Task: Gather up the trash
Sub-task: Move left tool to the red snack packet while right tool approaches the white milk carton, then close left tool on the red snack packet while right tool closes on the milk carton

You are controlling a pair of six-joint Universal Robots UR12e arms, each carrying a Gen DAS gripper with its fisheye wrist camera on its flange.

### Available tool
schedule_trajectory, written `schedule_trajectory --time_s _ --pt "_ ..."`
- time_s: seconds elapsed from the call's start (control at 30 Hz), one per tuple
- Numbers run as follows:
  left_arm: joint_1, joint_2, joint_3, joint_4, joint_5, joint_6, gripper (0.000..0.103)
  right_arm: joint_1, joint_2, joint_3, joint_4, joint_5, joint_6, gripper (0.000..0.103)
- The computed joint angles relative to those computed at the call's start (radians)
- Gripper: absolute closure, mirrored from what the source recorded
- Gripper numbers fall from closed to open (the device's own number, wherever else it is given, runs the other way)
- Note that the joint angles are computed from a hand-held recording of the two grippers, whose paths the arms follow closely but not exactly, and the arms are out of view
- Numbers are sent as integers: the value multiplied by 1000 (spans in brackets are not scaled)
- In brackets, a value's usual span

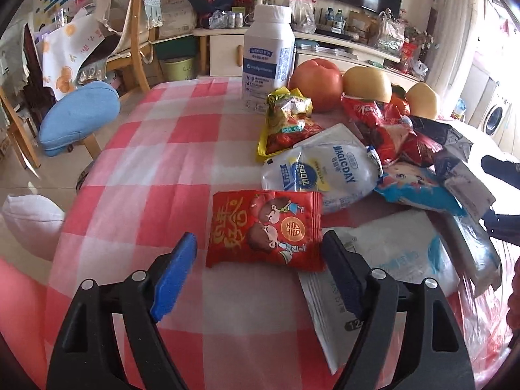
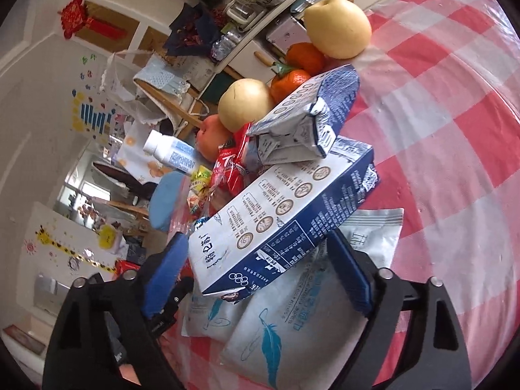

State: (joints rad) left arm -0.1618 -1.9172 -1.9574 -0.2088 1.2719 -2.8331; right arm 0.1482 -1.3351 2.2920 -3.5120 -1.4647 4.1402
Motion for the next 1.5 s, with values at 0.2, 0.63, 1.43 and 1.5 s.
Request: schedule_trajectory --time_s 0.2,0.63,1.43,1.5 --pt "-1 -5 9 -29 -11 -28 27 2 4 -12 23 0 -10 7" --pt "-2 5 -14 5 -9 -77 42 -8 -1 15 5 -2 27 62" --pt "60 103 -117 142 -42 -179 46 110 12 -157 402 -367 3 9" --pt "63 104 -117 142 -35 -175 46 116 17 -173 448 -395 15 9"
